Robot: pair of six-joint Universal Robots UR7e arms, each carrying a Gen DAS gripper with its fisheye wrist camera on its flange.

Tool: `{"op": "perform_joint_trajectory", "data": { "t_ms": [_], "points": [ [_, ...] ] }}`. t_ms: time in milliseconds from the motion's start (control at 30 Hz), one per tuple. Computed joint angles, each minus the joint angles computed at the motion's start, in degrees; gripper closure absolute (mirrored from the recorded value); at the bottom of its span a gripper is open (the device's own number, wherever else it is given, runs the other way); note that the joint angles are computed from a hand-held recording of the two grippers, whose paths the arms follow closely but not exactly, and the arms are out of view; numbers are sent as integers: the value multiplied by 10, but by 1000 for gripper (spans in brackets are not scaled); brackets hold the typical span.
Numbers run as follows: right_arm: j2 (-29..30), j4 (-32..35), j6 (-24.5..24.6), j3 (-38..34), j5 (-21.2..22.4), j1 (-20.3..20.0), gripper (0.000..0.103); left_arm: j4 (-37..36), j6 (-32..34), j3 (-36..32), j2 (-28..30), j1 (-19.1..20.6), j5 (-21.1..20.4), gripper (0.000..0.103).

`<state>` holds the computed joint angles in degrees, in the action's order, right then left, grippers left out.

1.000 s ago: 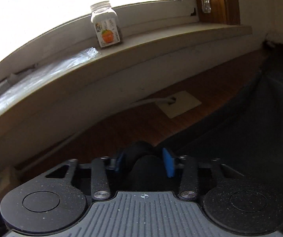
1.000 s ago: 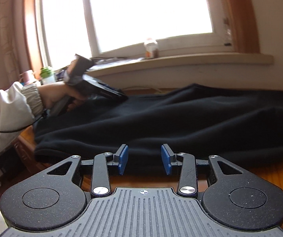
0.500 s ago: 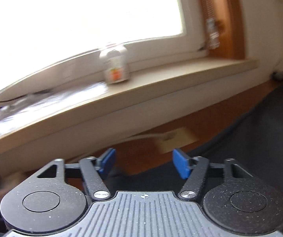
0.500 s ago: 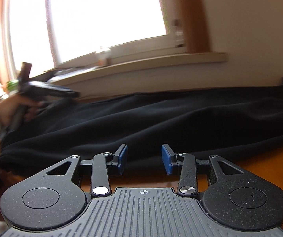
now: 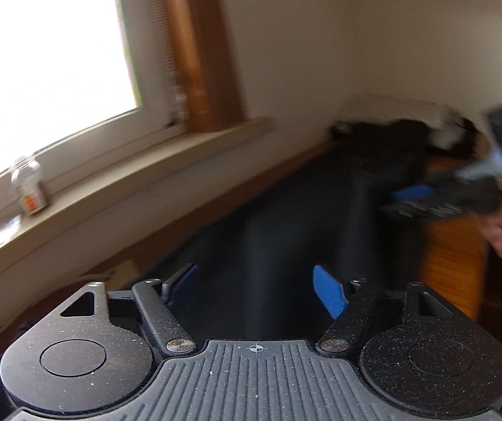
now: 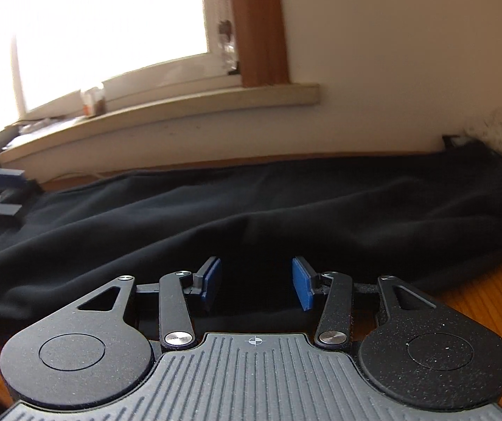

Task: Fold clothes
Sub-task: 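Carry the black sweatpants with both grippers from the desk onto the bed, then lay the sweatpants along the bed and open both grippers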

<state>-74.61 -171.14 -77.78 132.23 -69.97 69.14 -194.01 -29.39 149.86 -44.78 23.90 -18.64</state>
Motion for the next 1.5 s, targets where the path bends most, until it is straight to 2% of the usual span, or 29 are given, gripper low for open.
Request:
{"op": "perform_joint_trajectory", "data": {
  "t_ms": [167,333,433,467,500,567,700,800,933,1100,1200,1300,1400,1500],
  "points": [
    [17,-4,14,-10,10,-7,57,52,-34,-15,27,-19,-40,53],
    [20,-20,11,-4,14,-8,57,77,-26,-30,37,-18,-82,48],
    [19,-14,16,-6,17,-9,57,104,-22,-42,41,-14,-96,49],
    [19,-13,17,-6,18,-10,57,105,-18,-45,46,-12,-97,53],
    [19,-13,17,-6,19,-10,57,101,-13,-46,49,-10,-99,69],
    [18,-20,18,-3,26,-13,57,68,-3,-40,49,-9,-96,93],
    [12,-34,29,3,44,-26,57,-34,-27,-1,49,-33,-43,95],
    [1,-12,47,0,51,-37,57,-92,-27,15,41,-34,-27,95],
    [-13,43,67,-14,55,-40,55,-150,-6,19,42,-24,-30,95],
    [-3,66,95,-34,40,-20,51,-208,26,18,52,-14,-33,95],
    [1,99,125,-52,46,-19,50,-215,35,15,54,-11,-38,95],
    [2,138,168,-71,75,-32,48,-213,32,16,56,-12,-40,95],
    [10,131,216,-89,86,-36,45,-212,28,19,56,-11,-43,95],
    [24,102,247,-108,65,-26,44,-219,36,17,61,1,-45,95]
  ]
}}
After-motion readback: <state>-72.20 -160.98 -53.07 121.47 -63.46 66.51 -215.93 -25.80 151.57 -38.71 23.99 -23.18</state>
